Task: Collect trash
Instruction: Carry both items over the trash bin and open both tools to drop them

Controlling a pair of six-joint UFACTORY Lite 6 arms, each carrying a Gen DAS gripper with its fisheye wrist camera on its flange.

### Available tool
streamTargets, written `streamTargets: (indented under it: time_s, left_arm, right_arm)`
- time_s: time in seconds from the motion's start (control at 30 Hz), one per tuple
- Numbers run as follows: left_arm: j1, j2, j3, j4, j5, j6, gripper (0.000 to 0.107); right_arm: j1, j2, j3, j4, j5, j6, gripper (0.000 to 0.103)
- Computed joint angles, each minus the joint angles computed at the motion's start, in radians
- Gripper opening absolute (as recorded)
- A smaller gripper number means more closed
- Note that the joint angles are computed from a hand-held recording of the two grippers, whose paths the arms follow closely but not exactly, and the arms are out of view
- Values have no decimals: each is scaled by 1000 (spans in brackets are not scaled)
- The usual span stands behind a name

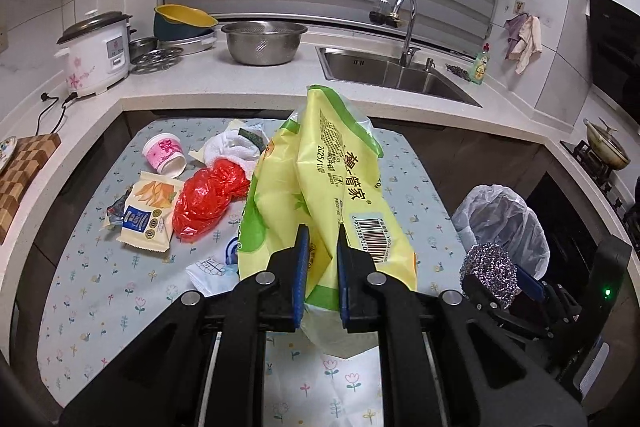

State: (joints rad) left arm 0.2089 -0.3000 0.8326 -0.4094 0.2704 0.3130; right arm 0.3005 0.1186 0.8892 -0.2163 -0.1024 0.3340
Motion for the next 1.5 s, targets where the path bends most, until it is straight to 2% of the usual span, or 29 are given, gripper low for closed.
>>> streamTargets:
  time_s: [0.3,0.43,0.57,0.63,0.77,0.87,0.97,1.03,1.2,1.4,1.47,1.5]
  left_arm:
    - [-283,35,55,525,-14,-604,12]
    - [-400,116,121,711,-9,-820,12]
    - [-500,228,219,809,-6,-941,12]
    - [-535,284,264,819,-9,-956,12]
    - [-587,441,402,732,-11,-874,12]
    - [-606,583,526,559,-7,-699,12]
    - [-627,716,652,495,-1,-625,12]
    - [-631,805,743,428,12,-552,12]
    - [-630,1047,1029,301,99,-415,13]
    - [-616,1304,1382,238,223,-346,15]
    - [-610,1383,1503,247,266,-355,23]
    - [-606,1418,1558,256,289,-367,33]
  right_arm:
    - [-200,-92,-57,-656,-37,584,73]
    - [-302,-107,-64,-839,-69,729,73]
    - [-404,-91,-50,-960,-95,816,73]
    - [-445,-65,-24,-1013,-97,855,73]
    - [-508,22,65,-1126,-104,953,73]
    - [-530,111,152,-1157,-95,975,73]
    - [-540,206,242,-1167,-72,985,73]
    - [-551,271,312,-1247,-71,1071,73]
    - [-563,406,458,-1430,-46,1269,73]
    - [-564,542,619,-1773,-35,1629,73]
    - [-560,582,671,-1904,-39,1763,73]
    - [-558,600,697,-1953,-42,1814,73]
